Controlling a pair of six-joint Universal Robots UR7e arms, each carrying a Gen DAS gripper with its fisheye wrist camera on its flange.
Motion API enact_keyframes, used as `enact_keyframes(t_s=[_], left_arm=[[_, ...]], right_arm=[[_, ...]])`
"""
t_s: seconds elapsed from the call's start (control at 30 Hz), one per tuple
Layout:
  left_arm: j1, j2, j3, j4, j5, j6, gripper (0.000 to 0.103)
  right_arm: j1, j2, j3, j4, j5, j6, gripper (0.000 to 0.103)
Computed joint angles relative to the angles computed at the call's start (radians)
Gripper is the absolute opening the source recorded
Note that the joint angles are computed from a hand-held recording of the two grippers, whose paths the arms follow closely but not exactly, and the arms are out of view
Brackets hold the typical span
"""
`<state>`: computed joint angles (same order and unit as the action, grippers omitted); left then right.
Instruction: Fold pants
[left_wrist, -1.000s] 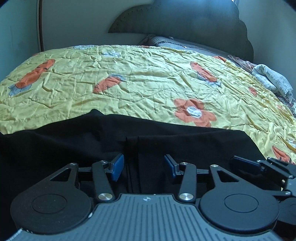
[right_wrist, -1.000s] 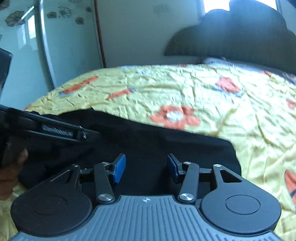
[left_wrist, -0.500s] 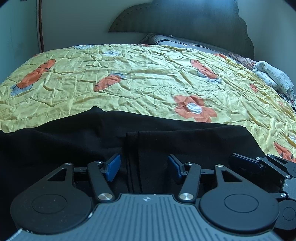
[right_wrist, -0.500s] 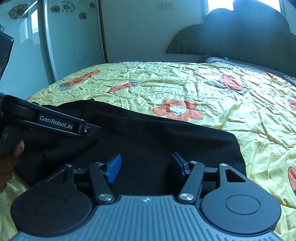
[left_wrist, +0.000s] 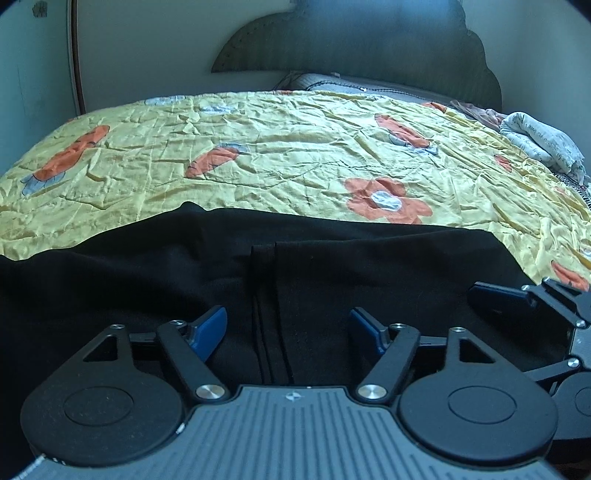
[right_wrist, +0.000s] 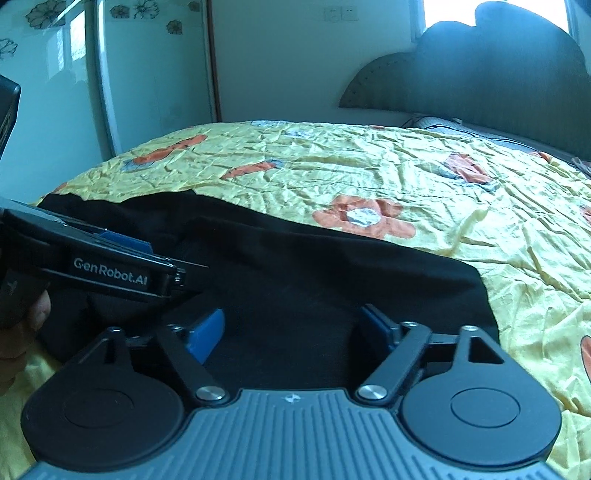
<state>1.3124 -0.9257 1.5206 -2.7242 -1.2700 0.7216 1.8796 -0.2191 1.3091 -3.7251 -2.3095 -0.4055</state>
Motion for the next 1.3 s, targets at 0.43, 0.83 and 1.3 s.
enact_keyframes(t_s=[0.43,0.83,1.3], left_arm=[[0.018,0.002,0.050,-0.135,-0.036,0.038,0.092],[0.017,0.005,0.053,-0.148,-0.029,0.040,0.095],[-0.009,-0.048,0.085,-0.147,0.035,-0.003,0.094]], right_arm=[[-0.003,0.001,-0.010,0.034,-0.014,0.018,0.103],[-0.003,0.001,-0.009,0.032,-0.015,0.018,0.103],[-0.002,0.001,-0.010,0.032,-0.015,0.018,0.103]])
